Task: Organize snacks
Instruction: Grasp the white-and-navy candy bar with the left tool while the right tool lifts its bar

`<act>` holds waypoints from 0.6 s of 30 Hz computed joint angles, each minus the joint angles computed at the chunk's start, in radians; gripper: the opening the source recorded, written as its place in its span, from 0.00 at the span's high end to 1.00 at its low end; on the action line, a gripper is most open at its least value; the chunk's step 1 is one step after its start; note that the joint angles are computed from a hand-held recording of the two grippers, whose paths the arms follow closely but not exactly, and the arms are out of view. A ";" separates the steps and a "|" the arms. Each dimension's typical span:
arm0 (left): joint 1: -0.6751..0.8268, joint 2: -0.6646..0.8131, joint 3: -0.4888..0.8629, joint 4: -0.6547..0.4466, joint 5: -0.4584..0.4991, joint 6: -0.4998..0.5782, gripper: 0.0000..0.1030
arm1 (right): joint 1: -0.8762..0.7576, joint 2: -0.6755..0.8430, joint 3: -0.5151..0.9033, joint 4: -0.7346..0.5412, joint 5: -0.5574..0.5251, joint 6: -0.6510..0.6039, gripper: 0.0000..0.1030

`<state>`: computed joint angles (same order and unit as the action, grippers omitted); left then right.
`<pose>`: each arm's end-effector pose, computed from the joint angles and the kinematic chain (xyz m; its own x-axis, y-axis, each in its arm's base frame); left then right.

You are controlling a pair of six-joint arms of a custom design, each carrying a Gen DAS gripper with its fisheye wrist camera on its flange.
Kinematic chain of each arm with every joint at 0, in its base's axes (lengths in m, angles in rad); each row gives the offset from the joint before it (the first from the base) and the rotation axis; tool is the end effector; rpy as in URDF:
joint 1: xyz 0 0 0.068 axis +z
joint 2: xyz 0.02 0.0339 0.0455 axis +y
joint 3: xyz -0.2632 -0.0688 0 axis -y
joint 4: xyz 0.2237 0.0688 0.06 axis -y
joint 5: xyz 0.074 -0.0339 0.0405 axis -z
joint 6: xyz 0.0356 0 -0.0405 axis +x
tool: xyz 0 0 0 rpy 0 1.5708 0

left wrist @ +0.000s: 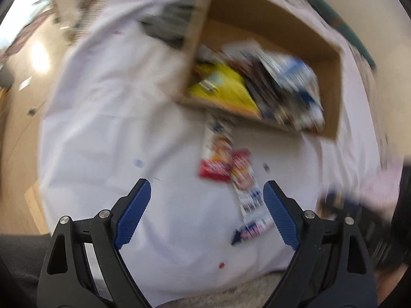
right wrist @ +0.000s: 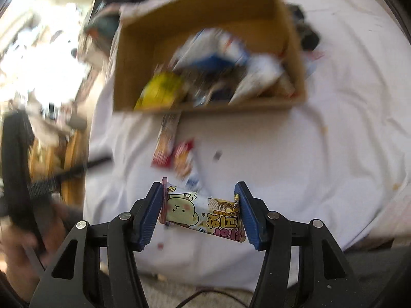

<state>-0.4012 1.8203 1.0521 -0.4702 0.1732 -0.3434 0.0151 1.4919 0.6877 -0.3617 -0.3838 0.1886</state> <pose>0.2951 -0.1318 0.1532 -0.9663 0.0497 -0.2524 0.1180 0.9575 -0.2633 0.2396 0.0169 0.1580 -0.9330 0.1598 -0.3224 0.0137 0.9111 0.4119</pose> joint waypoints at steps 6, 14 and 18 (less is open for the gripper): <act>-0.139 0.119 0.047 -0.037 -0.006 0.124 0.25 | -0.119 0.098 -0.003 0.117 -0.055 0.001 0.42; -0.268 0.295 0.139 -0.080 -0.023 0.198 0.56 | -0.182 0.114 -0.021 0.146 -0.104 -0.004 0.42; -0.305 0.336 0.168 -0.082 -0.029 0.229 0.81 | -0.188 0.122 -0.020 0.141 -0.109 -0.011 0.42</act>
<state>-0.7059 2.1566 1.2204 -0.5527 0.1447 -0.1140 -0.1731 1.6140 0.6675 -0.2205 -0.4929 0.1776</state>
